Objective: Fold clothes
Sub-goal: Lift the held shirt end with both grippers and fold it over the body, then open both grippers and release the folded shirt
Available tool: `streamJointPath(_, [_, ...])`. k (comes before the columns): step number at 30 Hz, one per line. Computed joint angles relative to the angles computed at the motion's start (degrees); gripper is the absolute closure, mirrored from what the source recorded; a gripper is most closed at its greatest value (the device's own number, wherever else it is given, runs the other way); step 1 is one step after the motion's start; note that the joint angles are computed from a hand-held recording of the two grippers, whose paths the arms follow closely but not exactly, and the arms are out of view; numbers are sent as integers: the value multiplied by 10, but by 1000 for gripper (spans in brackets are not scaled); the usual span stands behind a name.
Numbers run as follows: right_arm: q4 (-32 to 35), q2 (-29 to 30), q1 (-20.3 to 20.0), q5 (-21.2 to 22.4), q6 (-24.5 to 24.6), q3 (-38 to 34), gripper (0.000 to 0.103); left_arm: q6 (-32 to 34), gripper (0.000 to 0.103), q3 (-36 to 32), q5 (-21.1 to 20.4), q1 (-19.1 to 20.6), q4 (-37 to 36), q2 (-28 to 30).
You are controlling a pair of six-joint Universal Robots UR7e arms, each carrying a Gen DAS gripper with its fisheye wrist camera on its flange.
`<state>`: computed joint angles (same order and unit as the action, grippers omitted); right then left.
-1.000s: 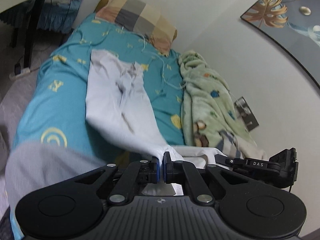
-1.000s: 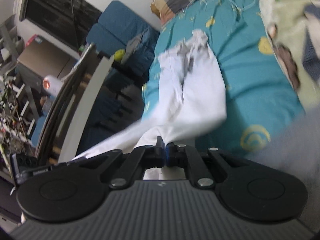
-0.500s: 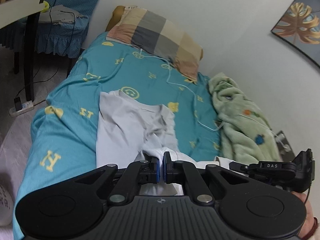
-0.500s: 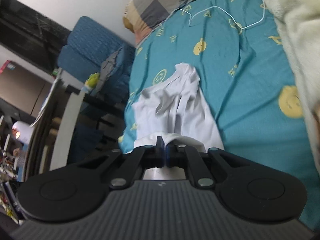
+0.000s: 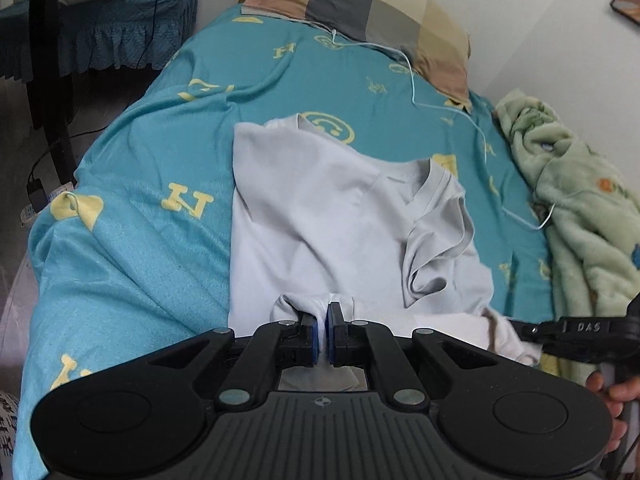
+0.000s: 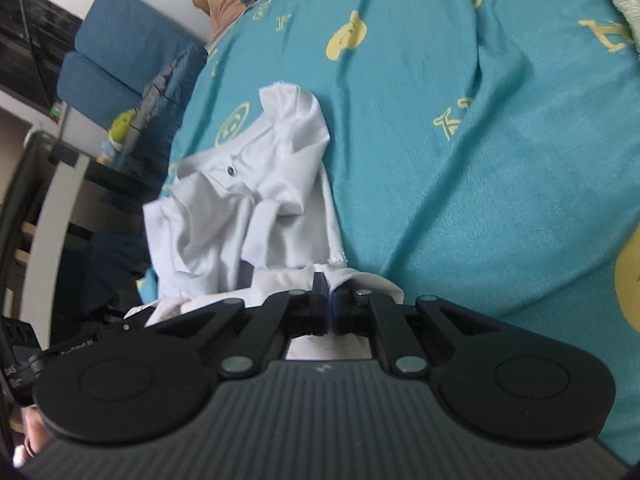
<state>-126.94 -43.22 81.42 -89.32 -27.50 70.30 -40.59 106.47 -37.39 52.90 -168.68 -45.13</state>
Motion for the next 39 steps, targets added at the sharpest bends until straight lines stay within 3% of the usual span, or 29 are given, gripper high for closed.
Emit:
streamJointPath(4, [-4,-6,-5,19,15,6,95,-40,68,10,11,-17,45,-12])
streamJointPath(5, [-8,-12,-6,26,19,13,89,-54,56,16,17,-26,58,-18])
streamJointPath(6, [-15,-21,-7,32,18,23,82,-68,51,21,23,-35,72,-23])
streamJointPath(8, [-49,-45,-7,41,5,59,36,-105,37,35,38,-57,97,-35])
streamJointPath(10, [-72,-73,-9,50,-7,95,28,-147,32,53,43,-81,116,-46])
streamJointPath(14, [-66,-124,-11,58,0,143,28,-243,25,101,31,-128,104,-68])
streamJointPath(23, [-24,-238,-52,79,127,261,28,-435,24,186,-37,-189,1,-53])
streamJointPath(29, [4,-273,-90,102,129,305,28,-493,23,194,-62,-186,-77,-10])
streamJointPath(33, [-2,-279,-96,90,112,322,28,-552,24,187,-73,-172,-68,7])
streamJointPath(39, [-6,-279,-98,105,87,343,28,-557,32,204,-65,-160,-187,41])
